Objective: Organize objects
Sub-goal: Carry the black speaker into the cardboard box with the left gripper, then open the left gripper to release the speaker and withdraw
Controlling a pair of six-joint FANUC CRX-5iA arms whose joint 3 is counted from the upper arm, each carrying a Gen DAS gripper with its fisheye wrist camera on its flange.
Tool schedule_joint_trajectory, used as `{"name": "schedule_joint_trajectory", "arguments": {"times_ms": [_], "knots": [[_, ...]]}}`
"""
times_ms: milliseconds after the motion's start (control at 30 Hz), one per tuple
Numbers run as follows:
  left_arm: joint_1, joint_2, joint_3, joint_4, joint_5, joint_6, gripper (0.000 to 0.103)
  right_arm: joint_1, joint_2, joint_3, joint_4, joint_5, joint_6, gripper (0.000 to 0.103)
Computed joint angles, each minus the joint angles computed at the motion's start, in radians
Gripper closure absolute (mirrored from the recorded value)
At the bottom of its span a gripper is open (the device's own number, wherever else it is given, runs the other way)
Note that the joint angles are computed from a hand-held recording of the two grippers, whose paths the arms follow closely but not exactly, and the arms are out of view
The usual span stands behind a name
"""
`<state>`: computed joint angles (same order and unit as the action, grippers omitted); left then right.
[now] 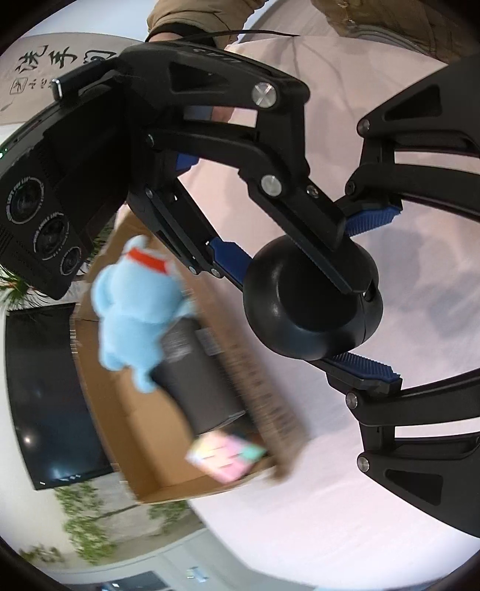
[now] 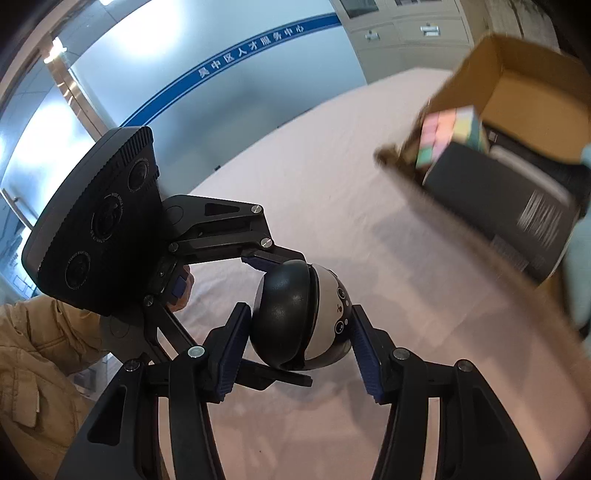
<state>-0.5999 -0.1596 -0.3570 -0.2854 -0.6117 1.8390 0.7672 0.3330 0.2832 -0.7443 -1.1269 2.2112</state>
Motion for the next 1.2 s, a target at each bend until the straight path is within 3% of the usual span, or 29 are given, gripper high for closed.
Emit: {"name": "schedule_joint_trajectory", "arguments": {"times_ms": [100, 167, 300, 367, 500, 633, 700, 767, 1000, 1067, 1200], "knots": [[0.025, 0.023, 0.074, 0.004, -0.024, -0.073, 0.048, -0.027, 0.020, 0.088, 0.023, -0.027, -0.013, 0.051], [0.120, 0.065, 0.111, 0.103, 0.010, -0.241, 0.048, -0.047, 0.048, 0.155, 0.031, -0.055, -0.021, 0.051], [0.221, 0.147, 0.170, 0.261, 0.066, -0.423, 0.048, -0.074, 0.130, 0.315, 0.080, -0.083, -0.073, 0.051], [0.272, 0.200, 0.179, 0.397, 0.100, -0.534, 0.048, -0.081, 0.185, 0.400, 0.103, -0.109, -0.109, 0.051], [0.306, 0.289, 0.239, 0.453, 0.074, -0.572, 0.047, -0.091, 0.313, 0.568, 0.158, -0.180, -0.177, 0.051], [0.303, 0.365, 0.319, 0.385, 0.023, -0.508, 0.044, -0.107, 0.380, 0.640, 0.149, -0.231, -0.201, 0.051], [0.296, 0.377, 0.335, 0.339, 0.011, -0.453, 0.035, -0.112, 0.398, 0.654, 0.149, -0.246, -0.208, 0.050], [0.288, 0.369, 0.330, 0.280, 0.020, -0.388, 0.019, -0.110, 0.383, 0.620, 0.169, -0.215, -0.202, 0.050], [0.254, 0.302, 0.324, 0.058, -0.018, -0.096, 0.015, -0.140, 0.204, 0.386, 0.138, 0.005, -0.166, 0.038], [0.220, 0.261, 0.315, -0.052, -0.038, 0.034, 0.015, -0.137, 0.122, 0.285, 0.132, 0.078, -0.126, 0.033], [0.084, 0.185, 0.316, -0.331, -0.148, 0.349, 0.015, -0.080, -0.131, -0.037, 0.173, 0.331, -0.058, 0.016]]}}
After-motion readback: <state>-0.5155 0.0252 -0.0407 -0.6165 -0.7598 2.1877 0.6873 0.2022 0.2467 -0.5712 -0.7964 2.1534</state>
